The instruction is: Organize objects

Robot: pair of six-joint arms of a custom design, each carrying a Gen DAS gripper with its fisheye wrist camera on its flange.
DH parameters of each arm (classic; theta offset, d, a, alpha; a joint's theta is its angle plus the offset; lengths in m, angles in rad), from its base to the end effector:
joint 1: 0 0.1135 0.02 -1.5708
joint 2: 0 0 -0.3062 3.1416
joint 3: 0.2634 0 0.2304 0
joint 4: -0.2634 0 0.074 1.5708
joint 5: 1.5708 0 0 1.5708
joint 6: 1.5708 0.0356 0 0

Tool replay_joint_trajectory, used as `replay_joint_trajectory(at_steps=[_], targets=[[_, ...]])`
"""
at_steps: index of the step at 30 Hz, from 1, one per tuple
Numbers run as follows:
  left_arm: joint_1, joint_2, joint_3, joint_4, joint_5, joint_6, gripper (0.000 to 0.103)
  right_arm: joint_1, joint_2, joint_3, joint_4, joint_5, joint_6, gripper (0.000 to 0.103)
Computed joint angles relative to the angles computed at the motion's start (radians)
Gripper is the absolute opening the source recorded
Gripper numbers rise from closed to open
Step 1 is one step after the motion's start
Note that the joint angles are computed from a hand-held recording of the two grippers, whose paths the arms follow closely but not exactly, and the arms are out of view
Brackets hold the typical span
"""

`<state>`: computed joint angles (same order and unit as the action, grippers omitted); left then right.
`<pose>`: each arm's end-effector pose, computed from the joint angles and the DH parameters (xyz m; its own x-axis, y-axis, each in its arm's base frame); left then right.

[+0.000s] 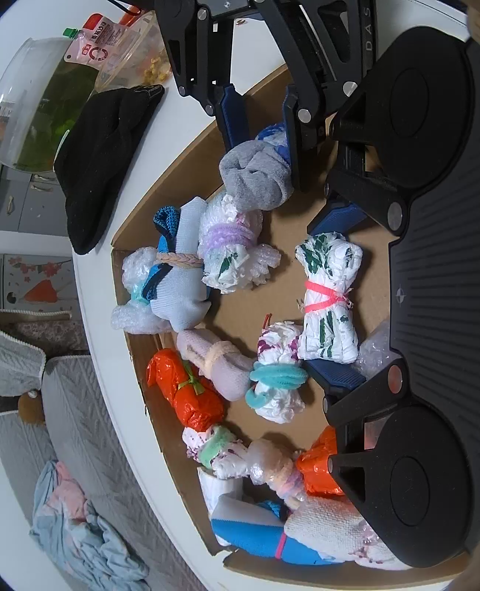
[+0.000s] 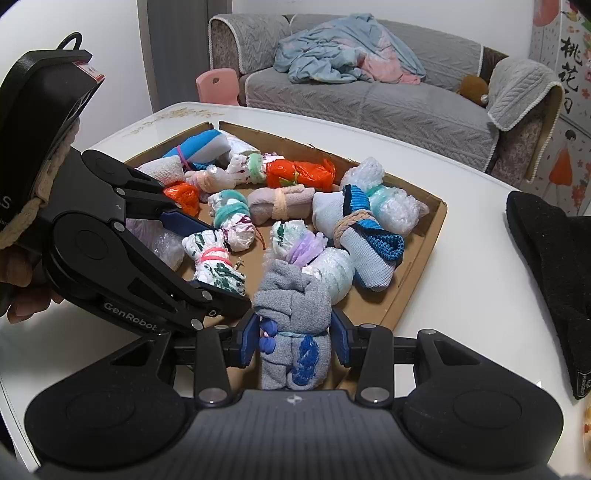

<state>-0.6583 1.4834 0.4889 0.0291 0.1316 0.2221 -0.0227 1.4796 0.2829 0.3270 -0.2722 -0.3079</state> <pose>0.1767 -0.1426 0.1748 -0.4879 0.6534 -0.5789 0.7925 0.6095 0.0201 0.1993 0.0050 0.1505 -0.6821 -0.2765 -0.6770 -0.3759 0.9267 0.0003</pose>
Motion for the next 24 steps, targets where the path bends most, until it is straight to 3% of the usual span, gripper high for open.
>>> replay_joint_trajectory(at_steps=[5,14,24], targets=[[-0.005,-0.003,-0.002,-0.001,-0.013,-0.025,0.076,0.005,-0.002,-0.001,-0.001,0.007,0.002,0.039],[-0.001,-0.038,0.013,-0.068,-0.012,-0.117,0.087,0.023,-0.076,-0.002,-0.051,0.036,0.016,0.041],[-0.029,-0.185,-0.013,-0.152,-0.037,-0.215,0.098,-0.001,-0.251,-0.025,-0.162,0.042,0.014,0.061]])
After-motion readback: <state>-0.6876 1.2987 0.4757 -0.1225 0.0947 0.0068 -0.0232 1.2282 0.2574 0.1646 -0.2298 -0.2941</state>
